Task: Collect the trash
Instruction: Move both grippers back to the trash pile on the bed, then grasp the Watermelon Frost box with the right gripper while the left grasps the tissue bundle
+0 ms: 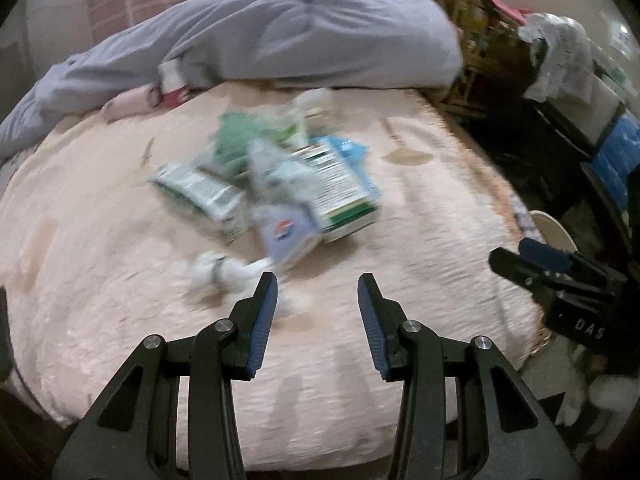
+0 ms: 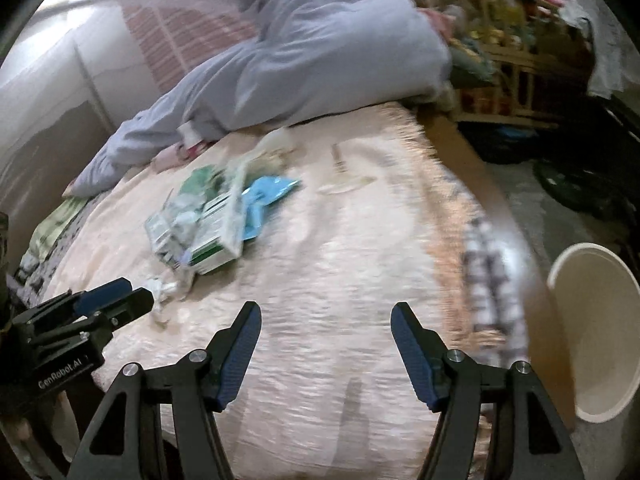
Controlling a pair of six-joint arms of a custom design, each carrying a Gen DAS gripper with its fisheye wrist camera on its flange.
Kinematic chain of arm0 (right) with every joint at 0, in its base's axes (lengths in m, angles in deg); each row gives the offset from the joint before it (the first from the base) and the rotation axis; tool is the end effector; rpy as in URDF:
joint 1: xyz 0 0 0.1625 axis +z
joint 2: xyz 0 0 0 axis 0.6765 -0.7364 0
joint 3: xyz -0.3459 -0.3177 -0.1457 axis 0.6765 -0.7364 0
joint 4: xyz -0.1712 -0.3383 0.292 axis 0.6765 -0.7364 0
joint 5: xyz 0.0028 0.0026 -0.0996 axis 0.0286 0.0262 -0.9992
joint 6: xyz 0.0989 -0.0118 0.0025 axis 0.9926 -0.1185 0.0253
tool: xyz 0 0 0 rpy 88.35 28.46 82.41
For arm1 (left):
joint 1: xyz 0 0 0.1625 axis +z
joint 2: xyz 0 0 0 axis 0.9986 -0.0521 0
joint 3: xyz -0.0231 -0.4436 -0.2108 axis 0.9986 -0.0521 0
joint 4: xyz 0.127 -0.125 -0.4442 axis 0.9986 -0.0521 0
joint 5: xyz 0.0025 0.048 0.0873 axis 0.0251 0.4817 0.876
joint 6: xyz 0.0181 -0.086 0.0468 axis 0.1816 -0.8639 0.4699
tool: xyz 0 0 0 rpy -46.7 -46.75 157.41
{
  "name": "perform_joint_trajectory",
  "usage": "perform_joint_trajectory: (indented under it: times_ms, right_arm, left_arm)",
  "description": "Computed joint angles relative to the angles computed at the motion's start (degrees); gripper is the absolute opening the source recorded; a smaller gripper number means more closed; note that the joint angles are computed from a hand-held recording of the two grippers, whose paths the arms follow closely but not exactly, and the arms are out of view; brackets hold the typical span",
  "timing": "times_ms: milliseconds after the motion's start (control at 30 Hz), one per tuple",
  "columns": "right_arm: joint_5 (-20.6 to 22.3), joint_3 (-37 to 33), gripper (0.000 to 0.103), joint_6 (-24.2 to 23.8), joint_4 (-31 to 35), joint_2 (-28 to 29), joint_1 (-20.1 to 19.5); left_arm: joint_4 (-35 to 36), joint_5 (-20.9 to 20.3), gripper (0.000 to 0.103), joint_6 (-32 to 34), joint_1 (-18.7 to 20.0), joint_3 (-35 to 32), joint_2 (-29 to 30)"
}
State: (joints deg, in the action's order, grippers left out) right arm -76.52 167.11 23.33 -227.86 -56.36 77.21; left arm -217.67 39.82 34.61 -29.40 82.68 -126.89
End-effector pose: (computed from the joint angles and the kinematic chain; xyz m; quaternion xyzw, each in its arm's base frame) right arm 0.4023 -0.5262 -0.0010 0.2501 -0.9171 0.2509 0.1831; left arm -0.0404 -0.4610 0.3874 0.0625 0.8821 -0.3203 0.3397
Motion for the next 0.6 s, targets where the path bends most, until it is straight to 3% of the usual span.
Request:
perform_joint_trajectory:
  times_ms: [233,400,600]
  right_arm:
    - [3.2,-4.1,0.066,-1.0,4.1,3.7,0.7]
    - [4.5,-8.3,0.067,-1.5,6.6,6.4,1.1]
    - [2.4,-15.9,0.067,-4.0,11.0,10.9,2.4]
  left_arm:
    - [5.2,-2.8,0.04,-2.7,5.6,-0.3,-4.8]
    - [4.4,-3.5,0.04,-2.3,7.7,-0.7,-4.9]
    - [2.6,-6.1,0.04,-1.0,8.8,-1.8,-3.8]
